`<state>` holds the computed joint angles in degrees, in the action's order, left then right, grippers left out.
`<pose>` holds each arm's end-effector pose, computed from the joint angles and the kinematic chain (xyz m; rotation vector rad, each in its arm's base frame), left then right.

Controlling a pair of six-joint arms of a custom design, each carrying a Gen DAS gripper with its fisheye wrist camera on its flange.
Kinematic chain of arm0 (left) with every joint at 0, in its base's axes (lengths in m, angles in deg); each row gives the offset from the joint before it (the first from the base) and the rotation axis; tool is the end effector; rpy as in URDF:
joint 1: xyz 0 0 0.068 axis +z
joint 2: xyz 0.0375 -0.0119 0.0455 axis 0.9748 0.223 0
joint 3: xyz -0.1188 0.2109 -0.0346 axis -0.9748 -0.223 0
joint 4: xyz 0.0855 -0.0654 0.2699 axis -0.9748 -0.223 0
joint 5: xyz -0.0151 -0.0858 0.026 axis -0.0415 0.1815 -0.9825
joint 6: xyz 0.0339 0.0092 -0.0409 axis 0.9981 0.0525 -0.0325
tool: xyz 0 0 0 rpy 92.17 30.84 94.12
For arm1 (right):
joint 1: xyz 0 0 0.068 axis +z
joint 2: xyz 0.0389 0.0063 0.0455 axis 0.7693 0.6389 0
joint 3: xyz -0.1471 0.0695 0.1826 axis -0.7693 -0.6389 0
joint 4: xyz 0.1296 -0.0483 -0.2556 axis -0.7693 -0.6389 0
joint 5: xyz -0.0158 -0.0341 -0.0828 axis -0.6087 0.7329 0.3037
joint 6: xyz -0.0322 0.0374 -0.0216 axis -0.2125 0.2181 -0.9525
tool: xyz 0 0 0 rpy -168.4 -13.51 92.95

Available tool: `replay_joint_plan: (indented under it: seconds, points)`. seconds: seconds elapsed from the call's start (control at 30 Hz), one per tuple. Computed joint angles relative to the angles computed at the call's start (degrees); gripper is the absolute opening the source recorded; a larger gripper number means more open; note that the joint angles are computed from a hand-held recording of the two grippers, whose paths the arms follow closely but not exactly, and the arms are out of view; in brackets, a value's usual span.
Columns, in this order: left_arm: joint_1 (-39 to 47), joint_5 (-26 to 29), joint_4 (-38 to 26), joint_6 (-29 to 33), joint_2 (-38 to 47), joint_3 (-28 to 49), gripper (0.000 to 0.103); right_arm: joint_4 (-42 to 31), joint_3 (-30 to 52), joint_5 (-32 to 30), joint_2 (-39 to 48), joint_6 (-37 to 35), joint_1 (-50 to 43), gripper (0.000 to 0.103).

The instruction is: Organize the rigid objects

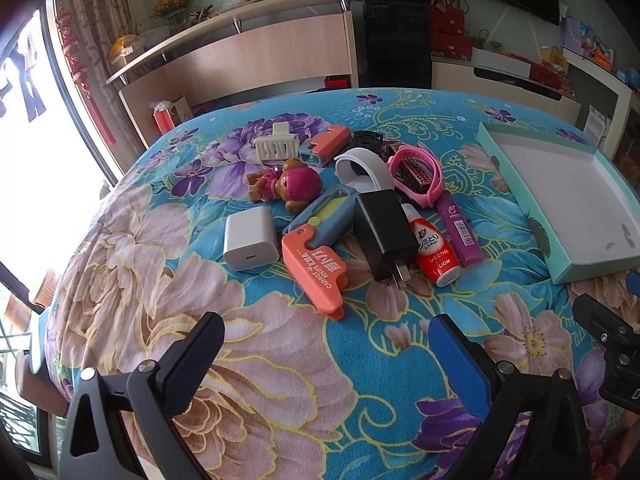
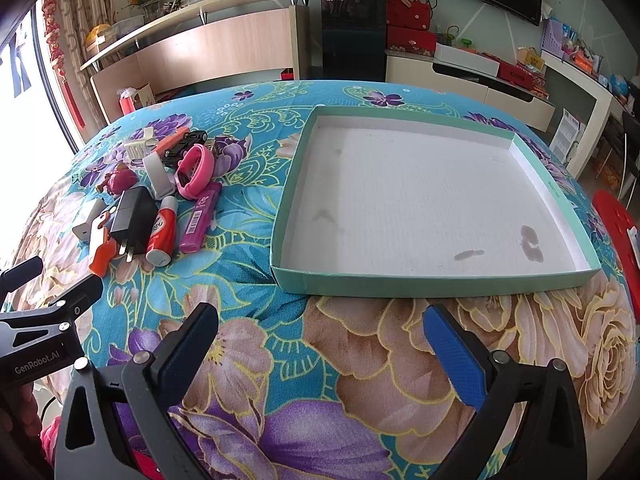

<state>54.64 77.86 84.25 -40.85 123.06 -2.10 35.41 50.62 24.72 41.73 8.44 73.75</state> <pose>0.3319 -0.1359 0.0178 0.6289 2.3911 -0.0657 0.2237 0.0801 0.0193 0.5828 2.4410 -0.1537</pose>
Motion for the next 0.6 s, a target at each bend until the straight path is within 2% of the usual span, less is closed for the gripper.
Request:
replay_joint_plan:
  seconds: [0.6]
  points:
    - [-0.01, -0.33, -0.23, -0.11, -0.36, -0.07, 0.103, -1.02, 0.19, 0.35, -0.54, 0.02, 0.34, 0.102]
